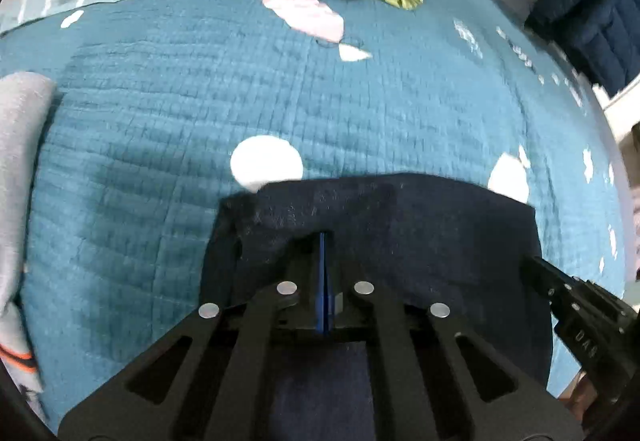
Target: Fold large clothes
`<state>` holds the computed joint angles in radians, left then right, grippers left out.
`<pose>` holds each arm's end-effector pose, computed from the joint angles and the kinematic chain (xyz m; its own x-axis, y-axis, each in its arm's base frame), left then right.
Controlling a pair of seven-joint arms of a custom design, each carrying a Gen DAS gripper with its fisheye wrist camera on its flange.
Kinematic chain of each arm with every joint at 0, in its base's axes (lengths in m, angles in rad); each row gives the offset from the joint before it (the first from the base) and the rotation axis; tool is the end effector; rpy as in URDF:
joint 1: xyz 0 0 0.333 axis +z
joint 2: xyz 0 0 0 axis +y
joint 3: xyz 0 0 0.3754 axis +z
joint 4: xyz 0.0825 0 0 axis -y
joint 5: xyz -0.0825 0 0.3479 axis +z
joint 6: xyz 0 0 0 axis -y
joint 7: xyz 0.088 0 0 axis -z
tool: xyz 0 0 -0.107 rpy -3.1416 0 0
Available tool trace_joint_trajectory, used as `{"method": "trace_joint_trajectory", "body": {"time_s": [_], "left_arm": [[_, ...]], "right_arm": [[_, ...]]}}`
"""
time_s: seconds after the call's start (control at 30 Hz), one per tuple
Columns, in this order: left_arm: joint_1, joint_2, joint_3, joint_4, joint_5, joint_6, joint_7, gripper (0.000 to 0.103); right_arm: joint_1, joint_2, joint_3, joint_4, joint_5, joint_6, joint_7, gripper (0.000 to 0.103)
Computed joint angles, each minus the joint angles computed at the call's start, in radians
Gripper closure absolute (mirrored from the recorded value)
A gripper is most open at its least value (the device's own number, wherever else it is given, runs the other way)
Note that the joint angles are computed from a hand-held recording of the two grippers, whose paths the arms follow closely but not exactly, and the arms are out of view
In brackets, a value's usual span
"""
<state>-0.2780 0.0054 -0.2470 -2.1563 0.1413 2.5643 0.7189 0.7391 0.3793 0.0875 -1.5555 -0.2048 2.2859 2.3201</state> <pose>0.4682 -0.2734 0.5186 0.1802 -0.9601 0.2137 -0.9074 -0.2461 -0.3407 0.4784 0.4966 0.5353 0.1907 -0.9751 -0.1133 -0.9247 -0.1397 -0.3542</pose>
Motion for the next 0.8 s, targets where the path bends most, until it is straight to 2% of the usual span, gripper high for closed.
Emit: {"method": "trace_joint_trajectory", "body": {"time_s": [0.1, 0.17, 0.23, 0.27, 0.3, 0.33, 0.37, 0.4, 0.43, 0.53, 0.57, 0.6, 0.67, 0.7, 0.73, 0.8], "left_arm": [[-0.008, -0.037, -0.006, 0.0, 0.018, -0.054, 0.026, 0.101], [-0.013, -0.085, -0.007, -0.033, 0.018, -0.071, 0.041, 0.1], [-0.027, -0.153, 0.001, -0.098, -0.049, -0.061, 0.09, 0.099], [-0.034, -0.183, 0.001, -0.123, -0.063, -0.063, 0.096, 0.098], [-0.046, -0.222, 0.005, -0.159, -0.091, -0.063, 0.112, 0.088], [-0.061, -0.248, 0.014, -0.193, -0.126, -0.043, 0.137, 0.077], [-0.087, -0.278, 0.031, -0.229, -0.183, -0.024, 0.184, 0.036], [-0.083, -0.304, 0.021, -0.244, -0.171, -0.049, 0.167, 0.014], [-0.064, -0.344, -0.006, -0.271, -0.125, -0.062, 0.112, 0.014], [-0.118, -0.394, 0.029, -0.317, -0.176, -0.057, 0.163, 0.014], [-0.121, -0.413, 0.026, -0.331, -0.181, -0.067, 0.156, 0.014], [-0.12, -0.425, 0.02, -0.341, -0.179, -0.078, 0.143, 0.014], [-0.133, -0.438, 0.025, -0.356, -0.194, -0.091, 0.143, 0.014], [-0.139, -0.443, 0.028, -0.365, -0.205, -0.088, 0.144, 0.014], [-0.149, -0.449, 0.03, -0.377, -0.219, -0.079, 0.144, 0.014], [-0.156, -0.451, 0.022, -0.384, -0.224, -0.083, 0.135, 0.014]], "right_arm": [[-0.007, -0.03, 0.016, -0.01, 0.025, -0.043, -0.029, 0.095], [-0.024, -0.1, 0.031, -0.109, 0.06, 0.02, -0.039, 0.095], [-0.026, -0.16, 0.039, -0.183, 0.054, 0.044, -0.023, 0.087], [-0.027, -0.187, 0.043, -0.214, 0.041, 0.033, -0.009, 0.067], [-0.029, -0.2, 0.048, -0.225, 0.025, 0.018, 0.006, 0.048], [-0.028, -0.222, 0.049, -0.249, -0.007, 0.014, 0.037, 0.015], [-0.028, -0.265, 0.053, -0.309, -0.047, 0.04, 0.075, 0.012], [-0.04, -0.282, 0.065, -0.333, -0.043, 0.051, 0.067, 0.012], [-0.054, -0.312, 0.079, -0.373, -0.014, 0.059, 0.046, 0.012], [-0.08, -0.398, 0.117, -0.484, 0.031, 0.11, 0.044, 0.012], [-0.085, -0.421, 0.131, -0.512, 0.049, 0.126, 0.03, 0.016], [-0.085, -0.445, 0.148, -0.541, 0.064, 0.139, 0.011, 0.024], [-0.082, -0.465, 0.172, -0.566, 0.14, 0.124, -0.032, 0.066], [-0.06, -0.474, 0.16, -0.593, 0.246, 0.138, -0.078, 0.079], [-0.072, -0.485, 0.184, -0.62, 0.281, 0.149, -0.076, 0.09], [-0.076, -0.501, 0.209, -0.644, 0.253, 0.143, -0.047, 0.095]]}}
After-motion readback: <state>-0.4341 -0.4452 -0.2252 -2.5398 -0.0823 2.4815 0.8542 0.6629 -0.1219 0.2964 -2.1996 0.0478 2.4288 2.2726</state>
